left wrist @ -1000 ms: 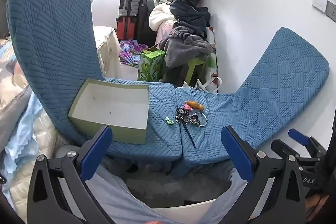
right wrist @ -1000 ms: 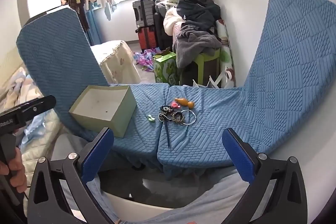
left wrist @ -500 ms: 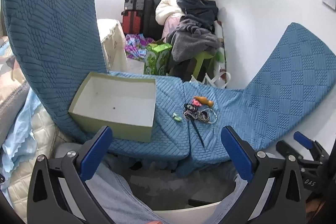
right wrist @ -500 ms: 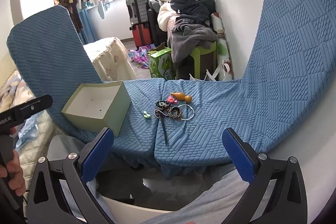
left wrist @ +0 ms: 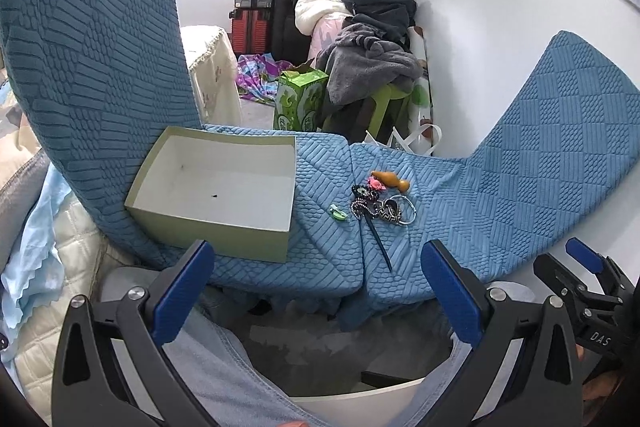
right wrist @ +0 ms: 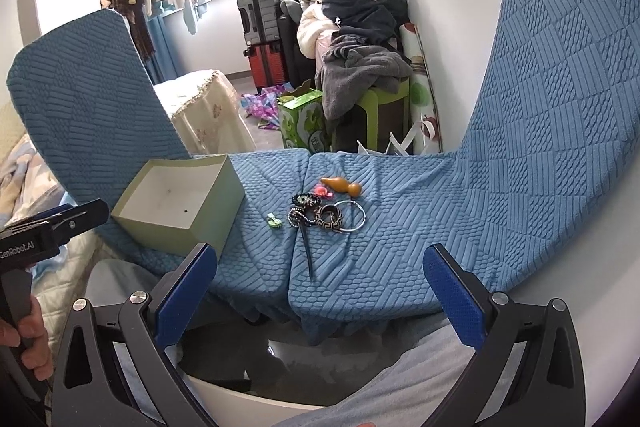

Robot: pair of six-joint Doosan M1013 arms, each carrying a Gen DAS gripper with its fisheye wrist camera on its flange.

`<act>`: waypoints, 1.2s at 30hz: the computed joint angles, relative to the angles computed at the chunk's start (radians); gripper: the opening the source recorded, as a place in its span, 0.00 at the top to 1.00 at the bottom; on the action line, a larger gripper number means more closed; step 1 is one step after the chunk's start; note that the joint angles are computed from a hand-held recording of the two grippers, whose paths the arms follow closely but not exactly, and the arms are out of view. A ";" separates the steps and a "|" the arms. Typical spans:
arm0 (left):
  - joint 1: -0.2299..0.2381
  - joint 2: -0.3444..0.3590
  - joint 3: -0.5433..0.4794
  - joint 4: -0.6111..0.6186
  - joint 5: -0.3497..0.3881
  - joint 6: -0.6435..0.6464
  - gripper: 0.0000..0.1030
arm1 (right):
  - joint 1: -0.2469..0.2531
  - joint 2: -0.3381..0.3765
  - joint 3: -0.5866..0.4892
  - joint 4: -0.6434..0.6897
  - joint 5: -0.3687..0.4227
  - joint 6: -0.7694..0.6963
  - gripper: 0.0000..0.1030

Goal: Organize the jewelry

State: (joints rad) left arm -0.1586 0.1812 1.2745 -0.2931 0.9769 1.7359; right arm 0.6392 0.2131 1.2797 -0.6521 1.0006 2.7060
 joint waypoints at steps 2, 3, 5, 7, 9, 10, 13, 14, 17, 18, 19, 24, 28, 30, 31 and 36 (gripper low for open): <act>-0.002 -0.001 0.000 0.001 -0.003 -0.003 0.01 | 0.000 0.002 -0.003 0.003 0.006 0.000 0.00; -0.002 -0.001 -0.001 0.002 -0.001 -0.005 0.01 | -0.001 0.002 -0.003 0.005 0.007 0.000 0.00; 0.000 -0.003 0.003 0.000 -0.005 -0.013 0.01 | 0.000 0.002 -0.002 0.001 0.010 0.005 0.00; 0.002 -0.006 0.006 -0.018 -0.003 -0.002 0.01 | -0.001 0.001 0.000 -0.001 0.009 0.008 0.00; 0.002 -0.009 0.007 -0.021 -0.002 0.010 0.01 | 0.001 0.002 -0.002 -0.004 0.015 0.014 0.00; 0.001 -0.008 0.006 -0.022 0.000 0.014 0.01 | 0.002 0.002 -0.001 -0.008 0.017 0.018 0.00; 0.001 -0.005 0.001 -0.026 0.008 0.020 0.01 | 0.001 0.000 0.001 -0.008 0.016 0.023 0.00; 0.001 -0.006 0.002 -0.026 0.006 0.019 0.01 | 0.002 0.001 0.000 -0.008 0.017 0.023 0.00; 0.003 -0.008 0.007 -0.039 0.003 0.022 0.01 | 0.002 0.001 -0.001 -0.009 0.021 0.024 0.00; 0.002 -0.010 0.009 -0.038 0.001 0.021 0.01 | 0.002 0.000 0.001 -0.007 0.018 0.022 0.00; 0.002 -0.010 0.009 -0.037 0.002 0.020 0.01 | 0.001 -0.002 0.003 -0.006 0.016 0.022 0.00; 0.000 -0.008 0.005 -0.038 0.010 0.020 0.01 | -0.004 -0.006 0.002 0.015 -0.002 0.001 0.00; 0.001 -0.006 0.003 -0.053 0.011 0.028 0.01 | -0.005 -0.004 -0.001 0.013 -0.012 -0.010 0.00; -0.001 -0.005 0.005 -0.055 0.008 0.031 0.01 | -0.006 -0.002 -0.002 0.009 -0.018 -0.012 0.00; -0.002 -0.004 0.007 -0.056 0.003 0.031 0.01 | -0.007 0.000 -0.002 0.007 -0.022 -0.017 0.00; -0.012 -0.003 0.014 -0.050 -0.021 0.027 0.01 | -0.012 0.009 -0.006 -0.012 -0.026 -0.029 0.00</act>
